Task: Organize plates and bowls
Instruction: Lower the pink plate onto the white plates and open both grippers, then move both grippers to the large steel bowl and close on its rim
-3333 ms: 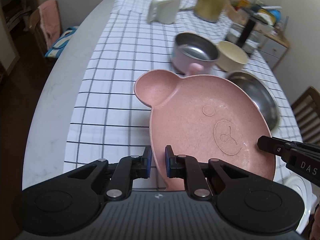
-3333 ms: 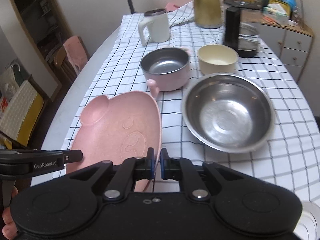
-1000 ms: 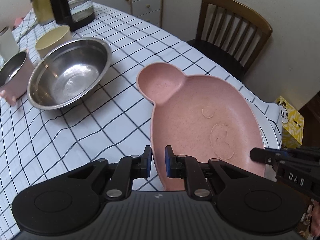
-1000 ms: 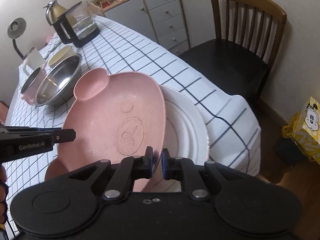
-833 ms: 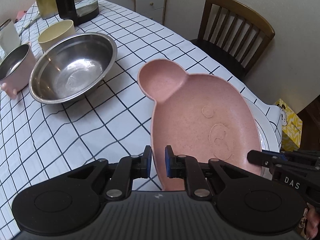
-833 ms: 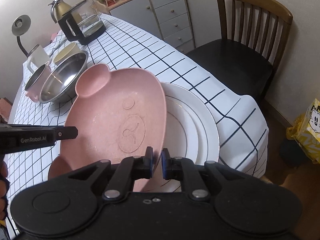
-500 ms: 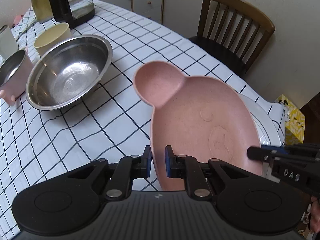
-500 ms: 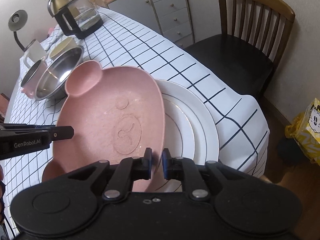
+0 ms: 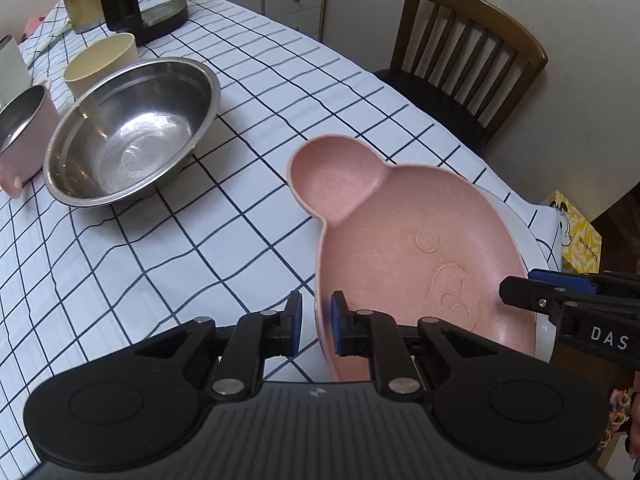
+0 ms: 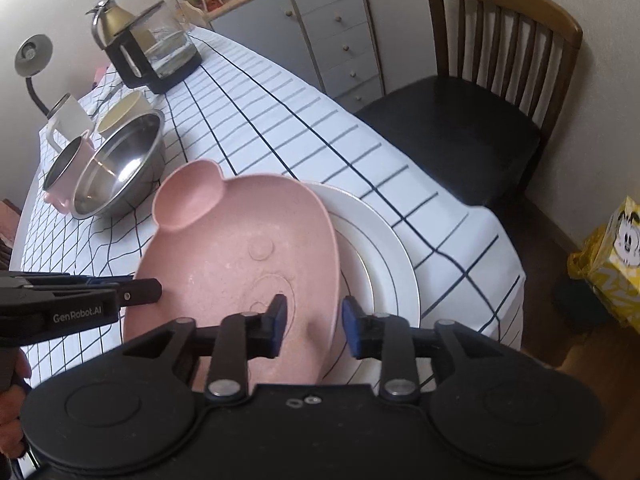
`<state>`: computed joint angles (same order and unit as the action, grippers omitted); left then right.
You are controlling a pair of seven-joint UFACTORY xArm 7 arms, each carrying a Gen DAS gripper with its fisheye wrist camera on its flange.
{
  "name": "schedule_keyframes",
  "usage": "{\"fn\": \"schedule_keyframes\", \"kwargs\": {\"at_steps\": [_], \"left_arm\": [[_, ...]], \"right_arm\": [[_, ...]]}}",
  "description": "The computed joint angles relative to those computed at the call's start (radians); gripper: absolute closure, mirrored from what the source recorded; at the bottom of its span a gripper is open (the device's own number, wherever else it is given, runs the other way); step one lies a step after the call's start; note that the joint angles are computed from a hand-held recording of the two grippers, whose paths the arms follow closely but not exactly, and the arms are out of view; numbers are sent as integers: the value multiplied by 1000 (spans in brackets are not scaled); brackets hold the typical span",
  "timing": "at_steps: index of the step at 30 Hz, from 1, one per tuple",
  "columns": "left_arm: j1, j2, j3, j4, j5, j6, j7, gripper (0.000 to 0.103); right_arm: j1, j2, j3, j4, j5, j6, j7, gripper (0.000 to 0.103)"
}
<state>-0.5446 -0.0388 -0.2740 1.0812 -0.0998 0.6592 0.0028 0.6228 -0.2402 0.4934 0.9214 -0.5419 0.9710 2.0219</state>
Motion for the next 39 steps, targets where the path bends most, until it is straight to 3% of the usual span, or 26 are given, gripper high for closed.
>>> {"fn": "schedule_keyframes", "kwargs": {"at_steps": [9,11,16,20,22,27,34,39], "left_arm": [[5,-90,18,-52,-88,-41,46,86],[6,-119,24,-70,-109,-58,56,79],[13,-195,38,-116,-135,-115,53,45],[31,-233,51,-125,-134,-134,26,44],[38,-243,63,-122,-139,-141,20,37],[83,-257,59,-122,-80,-205,-37,27],[169,-198,32,-65,70,-254,-189,25],[225,-100,10,26,245,-244,-375,25]], "right_arm": [[5,13,3,65,-21,48,-77,67],[8,24,7,93,-38,66,-95,65],[18,47,8,165,-84,101,-143,59],[23,65,-6,217,-122,94,-201,53],[24,81,-10,252,-144,101,-242,46],[24,130,-41,335,-200,84,-347,30],[14,211,-108,430,-271,38,-455,1],[28,301,-166,518,-340,44,-516,0]]}}
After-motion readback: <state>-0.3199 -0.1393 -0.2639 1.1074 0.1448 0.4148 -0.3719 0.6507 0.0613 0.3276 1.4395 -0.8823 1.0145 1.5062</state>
